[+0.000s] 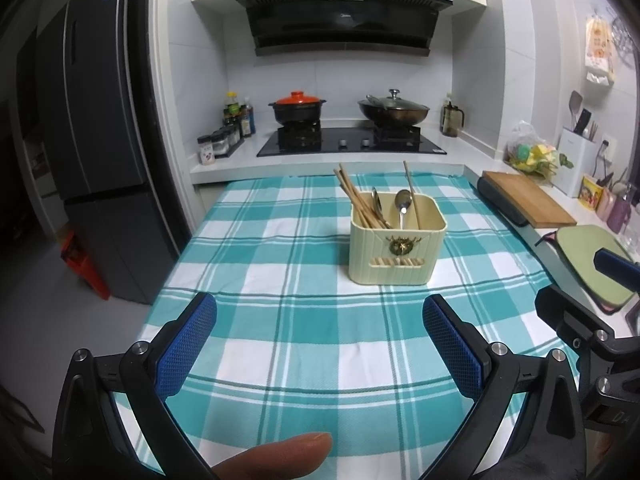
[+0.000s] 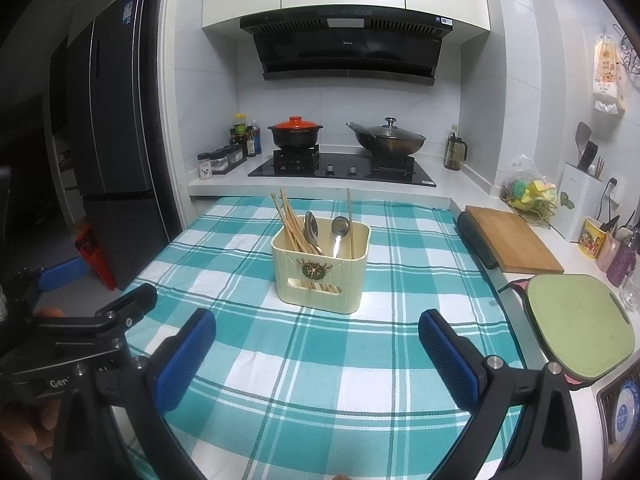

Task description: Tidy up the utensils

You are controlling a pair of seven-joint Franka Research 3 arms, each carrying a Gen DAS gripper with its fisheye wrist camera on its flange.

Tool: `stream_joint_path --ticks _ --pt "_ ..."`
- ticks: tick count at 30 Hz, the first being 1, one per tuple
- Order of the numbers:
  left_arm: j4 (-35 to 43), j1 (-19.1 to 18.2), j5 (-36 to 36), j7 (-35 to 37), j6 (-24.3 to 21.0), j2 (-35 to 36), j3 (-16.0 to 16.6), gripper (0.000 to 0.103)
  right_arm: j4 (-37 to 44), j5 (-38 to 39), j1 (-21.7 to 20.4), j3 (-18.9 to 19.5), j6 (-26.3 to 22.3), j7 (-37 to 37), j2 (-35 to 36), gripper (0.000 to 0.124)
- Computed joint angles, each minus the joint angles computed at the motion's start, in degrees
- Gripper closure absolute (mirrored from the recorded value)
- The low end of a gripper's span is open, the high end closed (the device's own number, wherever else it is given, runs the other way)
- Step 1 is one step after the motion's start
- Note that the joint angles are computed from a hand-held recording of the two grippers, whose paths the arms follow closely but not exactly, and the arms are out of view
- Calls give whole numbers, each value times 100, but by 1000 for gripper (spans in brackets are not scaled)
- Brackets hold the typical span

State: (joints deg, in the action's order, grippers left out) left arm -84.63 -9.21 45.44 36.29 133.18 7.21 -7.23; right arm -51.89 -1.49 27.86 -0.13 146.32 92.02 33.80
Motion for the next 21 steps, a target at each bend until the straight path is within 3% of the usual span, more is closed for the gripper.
stream_joint_path --ticks 21 --pt "154 -2 -152 183 9 108 35 0 217 -36 -6 -32 -108 3 116 21"
